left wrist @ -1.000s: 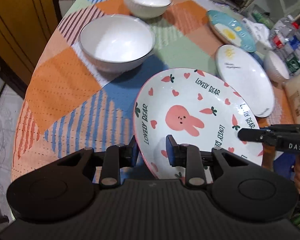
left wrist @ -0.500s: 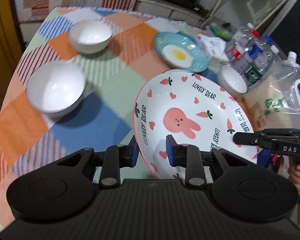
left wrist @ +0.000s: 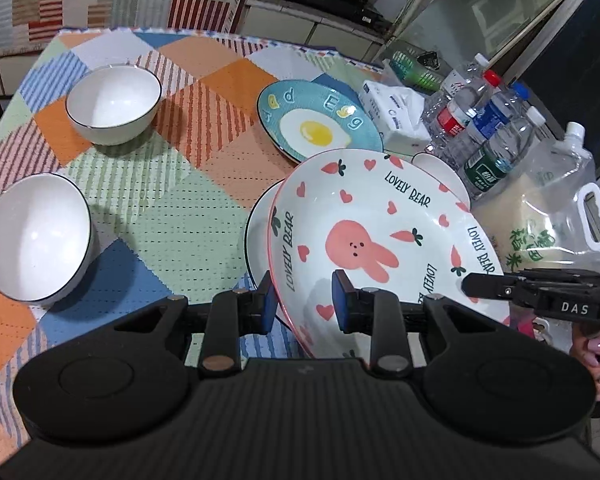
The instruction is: Organize plates and bowls
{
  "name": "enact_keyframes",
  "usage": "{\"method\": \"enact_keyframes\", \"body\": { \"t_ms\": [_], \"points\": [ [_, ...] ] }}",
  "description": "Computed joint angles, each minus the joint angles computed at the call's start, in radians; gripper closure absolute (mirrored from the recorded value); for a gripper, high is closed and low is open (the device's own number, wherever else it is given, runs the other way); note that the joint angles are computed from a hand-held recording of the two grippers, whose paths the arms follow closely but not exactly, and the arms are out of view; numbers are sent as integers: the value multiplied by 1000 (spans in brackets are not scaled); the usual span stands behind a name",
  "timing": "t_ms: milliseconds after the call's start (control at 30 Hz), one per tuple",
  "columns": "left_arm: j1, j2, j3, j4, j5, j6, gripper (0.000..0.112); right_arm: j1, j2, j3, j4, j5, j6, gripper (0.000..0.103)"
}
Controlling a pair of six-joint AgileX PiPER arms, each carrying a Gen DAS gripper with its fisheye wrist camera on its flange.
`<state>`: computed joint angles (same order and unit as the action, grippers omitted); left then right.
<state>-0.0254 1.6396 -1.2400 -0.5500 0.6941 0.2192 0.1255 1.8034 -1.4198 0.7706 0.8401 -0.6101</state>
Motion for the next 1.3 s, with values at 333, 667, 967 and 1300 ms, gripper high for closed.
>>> {"method": "enact_keyframes", "body": {
  "t_ms": [333,667,967,1300],
  "points": [
    [-10,207,-105,-12,-25,13,86,-2,193,-159,-61,-2,70,84],
    [-69,318,-266,220,69,-161,86,25,274,-247,-155,-3,168,84],
    [-99,354,-345,323,131,-242,86,77,269,-265,-310,-25,271,80],
    [-116,411,-404,372,208,-341,86,170,253,-248,-562,-76,411,75]
  ]
}}
